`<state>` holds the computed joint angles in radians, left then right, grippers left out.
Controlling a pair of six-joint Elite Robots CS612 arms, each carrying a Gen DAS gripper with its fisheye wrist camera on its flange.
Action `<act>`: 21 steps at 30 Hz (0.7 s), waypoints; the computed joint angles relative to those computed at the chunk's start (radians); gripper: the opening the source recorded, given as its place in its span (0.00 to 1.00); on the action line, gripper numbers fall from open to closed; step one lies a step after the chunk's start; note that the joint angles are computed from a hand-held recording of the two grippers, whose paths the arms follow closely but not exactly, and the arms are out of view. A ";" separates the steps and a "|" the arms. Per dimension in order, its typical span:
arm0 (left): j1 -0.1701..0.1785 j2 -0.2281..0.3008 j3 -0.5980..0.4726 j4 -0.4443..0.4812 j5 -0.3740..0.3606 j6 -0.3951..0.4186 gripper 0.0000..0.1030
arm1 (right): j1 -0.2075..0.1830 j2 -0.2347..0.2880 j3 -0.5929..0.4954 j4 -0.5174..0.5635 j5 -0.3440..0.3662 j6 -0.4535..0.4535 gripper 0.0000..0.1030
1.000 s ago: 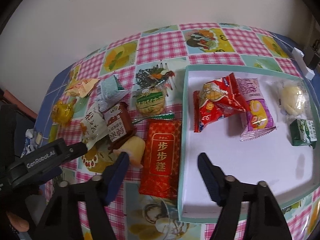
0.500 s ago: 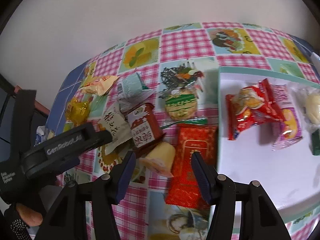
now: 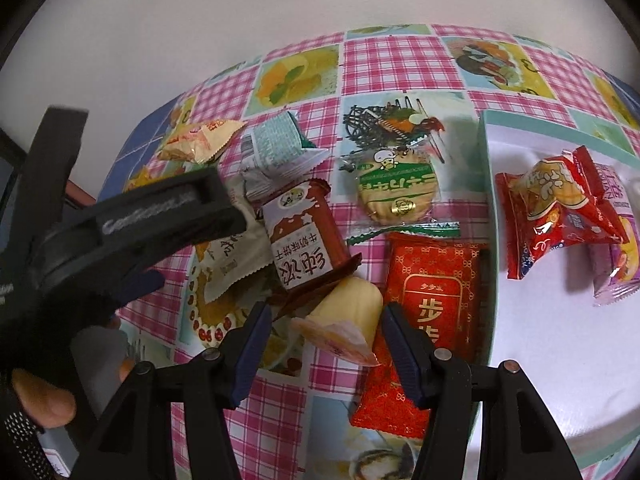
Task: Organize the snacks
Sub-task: 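Grasp the yellow jelly cup with the right tool while the left tool grasps the white cookie pack, then lift the jelly cup and cookie pack and carry them over the tray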
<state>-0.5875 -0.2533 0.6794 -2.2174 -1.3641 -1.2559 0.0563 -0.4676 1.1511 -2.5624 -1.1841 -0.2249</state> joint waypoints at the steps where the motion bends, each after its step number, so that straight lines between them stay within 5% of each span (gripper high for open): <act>1: 0.000 0.009 -0.018 0.011 0.006 0.004 0.99 | 0.001 0.001 0.000 -0.001 -0.002 -0.004 0.59; 7: -0.001 0.070 -0.148 0.079 0.052 0.044 0.97 | 0.002 0.004 -0.005 0.007 -0.001 -0.009 0.59; 10: 0.000 0.099 -0.209 0.118 0.061 0.056 0.73 | 0.003 0.004 -0.005 0.009 -0.002 -0.012 0.59; 12: 0.000 0.120 -0.245 0.130 0.055 0.054 0.73 | 0.002 0.004 -0.006 0.013 0.001 -0.013 0.58; 16: -0.001 0.136 -0.289 0.198 0.067 0.063 0.55 | 0.000 0.001 -0.002 0.015 0.000 -0.020 0.58; 21: 0.005 0.091 -0.198 0.149 0.032 0.047 0.54 | 0.001 -0.002 0.003 0.012 -0.008 -0.022 0.54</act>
<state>-0.5822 -0.1626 0.4815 -2.0687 -1.3319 -1.2090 0.0570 -0.4692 1.1538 -2.5505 -1.1920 -0.2472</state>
